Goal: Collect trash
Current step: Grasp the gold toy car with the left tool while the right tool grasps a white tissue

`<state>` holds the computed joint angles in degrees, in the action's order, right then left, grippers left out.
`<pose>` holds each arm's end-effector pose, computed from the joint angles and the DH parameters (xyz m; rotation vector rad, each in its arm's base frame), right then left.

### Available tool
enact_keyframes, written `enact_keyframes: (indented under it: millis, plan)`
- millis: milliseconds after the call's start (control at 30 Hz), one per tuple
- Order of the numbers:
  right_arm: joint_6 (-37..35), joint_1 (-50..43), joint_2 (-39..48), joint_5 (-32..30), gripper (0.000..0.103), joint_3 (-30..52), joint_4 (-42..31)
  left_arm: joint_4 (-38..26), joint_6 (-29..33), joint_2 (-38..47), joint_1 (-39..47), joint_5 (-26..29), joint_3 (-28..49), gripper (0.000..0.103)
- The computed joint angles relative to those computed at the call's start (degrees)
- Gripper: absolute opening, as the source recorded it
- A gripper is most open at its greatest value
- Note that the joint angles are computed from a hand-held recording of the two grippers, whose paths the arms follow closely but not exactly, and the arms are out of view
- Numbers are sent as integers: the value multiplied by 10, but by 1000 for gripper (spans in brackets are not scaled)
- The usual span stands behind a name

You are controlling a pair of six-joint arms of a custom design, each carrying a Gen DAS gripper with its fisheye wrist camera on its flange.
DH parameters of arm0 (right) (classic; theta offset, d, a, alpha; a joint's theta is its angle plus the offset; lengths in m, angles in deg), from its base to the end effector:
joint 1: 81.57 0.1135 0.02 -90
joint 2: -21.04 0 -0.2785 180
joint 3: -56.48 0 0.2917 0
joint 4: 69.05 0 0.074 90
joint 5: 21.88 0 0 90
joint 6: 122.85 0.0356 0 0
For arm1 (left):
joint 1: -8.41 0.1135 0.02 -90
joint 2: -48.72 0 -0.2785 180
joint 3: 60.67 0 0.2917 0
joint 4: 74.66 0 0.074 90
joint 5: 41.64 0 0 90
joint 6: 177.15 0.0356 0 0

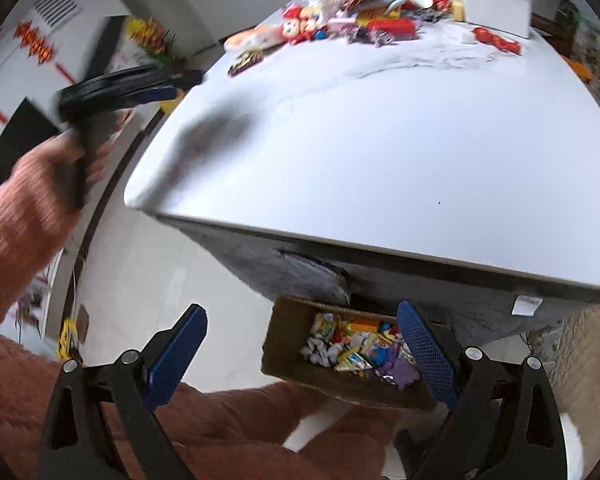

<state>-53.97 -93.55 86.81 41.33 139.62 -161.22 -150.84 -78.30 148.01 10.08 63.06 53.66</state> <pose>0.2106 -0.0283 0.3525 -0.3020 2.6964 0.5160 0.3991 0.0026 0.3691 0.2494 2.5946 -0.2732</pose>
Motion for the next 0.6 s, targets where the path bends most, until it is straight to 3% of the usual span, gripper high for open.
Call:
enact_keyframes:
  millis: [133,333,400,467,567,600]
  plan:
    - [44,-7,-31,16,94,-20,3,-5,-16,160,10,-35,162,89]
    - [91,-22,-75,32,94,-60,9,-65,20,315,5,-83,363,87]
    - [106,-19,-83,39,94,-66,13,-66,35,331,2,-99,380,75]
    - [121,-14,-85,40,94,-68,20,-66,35,331,2,-91,388,47]
    - [132,1,-70,39,94,-64,34,-99,56,333,6,-74,408,29]
    - [135,8,-63,38,94,-59,39,-101,63,323,8,-67,394,29]
